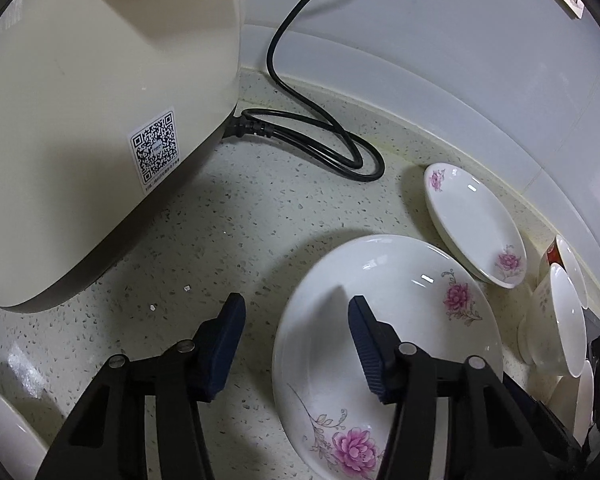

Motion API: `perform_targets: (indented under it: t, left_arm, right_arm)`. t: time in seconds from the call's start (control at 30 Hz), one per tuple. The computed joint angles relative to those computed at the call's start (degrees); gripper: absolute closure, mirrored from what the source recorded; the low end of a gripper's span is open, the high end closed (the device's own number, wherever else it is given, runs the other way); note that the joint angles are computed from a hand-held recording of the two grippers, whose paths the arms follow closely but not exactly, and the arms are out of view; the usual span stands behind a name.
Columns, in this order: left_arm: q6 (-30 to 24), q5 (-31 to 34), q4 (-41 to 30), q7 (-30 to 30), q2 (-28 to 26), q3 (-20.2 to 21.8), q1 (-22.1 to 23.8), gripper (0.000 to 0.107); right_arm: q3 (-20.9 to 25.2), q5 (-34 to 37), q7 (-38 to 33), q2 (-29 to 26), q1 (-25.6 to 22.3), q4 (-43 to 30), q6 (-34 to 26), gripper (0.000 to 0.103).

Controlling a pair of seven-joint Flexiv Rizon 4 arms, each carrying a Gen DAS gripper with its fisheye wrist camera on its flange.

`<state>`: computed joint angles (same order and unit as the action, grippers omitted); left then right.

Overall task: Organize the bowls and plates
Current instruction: 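Grip the second flower plate rim with the right gripper while the left gripper grips it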

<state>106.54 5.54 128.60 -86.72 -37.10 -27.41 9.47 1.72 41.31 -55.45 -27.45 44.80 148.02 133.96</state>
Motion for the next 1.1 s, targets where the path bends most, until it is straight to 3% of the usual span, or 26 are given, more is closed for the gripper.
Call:
perform_targets:
  t: [0.13,0.23,0.27,0.3,0.33,0.4,0.47,0.6,0.67,0.8,1.1]
  left_arm:
    - [0.03,0.23,0.21,-0.16,-0.11,-0.60,0.68,0.052]
    - [0.35,0.15,0.40,-0.46,0.02,-0.33,0.37,0.053]
    - [0.70,-0.01,0.60,-0.74,0.25,0.18,-0.20,0.053]
    - [0.93,-0.04,0.67,-0.73,0.54,1.05,-1.03,0.060]
    - [0.97,-0.02,0.71,-0.79,0.65,1.40,-1.46,0.078]
    - [1.31,0.61,1.07,-1.28,0.34,0.10,0.22,0.081]
    - [0.88,1.62,1.22,-1.38,-0.33,-2.39,2.86,0.083]
    - [2.30,1.66,1.45,-1.78,0.38,-0.36,0.75,0.084]
    - [3.22,2.51,1.79,-2.31,0.22,-1.31,1.77,0.085]
    - [5.87,4.50,2.34,-3.34,0.55,-1.37,1.95,0.085]
    - [10.76,8.10,4.29,-7.40,1.72,0.48,2.09,0.085]
  right_arm:
    - [-0.55,-0.63,-0.98,0.32,0.22,-0.27,-0.94,0.016]
    - [-1.72,1.49,-3.20,0.18,2.03,-1.18,-1.65,0.018]
    - [-1.21,-0.24,-2.27,-0.49,1.37,-0.71,-0.31,0.025]
    - [-2.19,-0.40,-1.94,-0.47,2.30,-0.63,-0.96,0.047]
    - [-4.26,3.17,-4.58,0.14,4.84,-1.60,-3.43,0.070]
    - [-5.48,4.35,-4.64,1.06,5.83,-1.40,-5.80,0.082]
    - [-3.87,3.38,-3.16,0.73,4.01,-0.85,-4.41,0.082]
    - [-6.13,4.62,-3.97,1.09,6.37,-0.83,-5.52,0.082]
    - [-4.63,4.04,-2.81,0.55,4.89,-0.44,-3.42,0.082]
    - [-6.34,7.45,-4.79,0.72,7.60,-0.55,-2.26,0.082]
    - [-1.19,7.97,-5.31,0.57,4.55,-0.37,1.79,0.082]
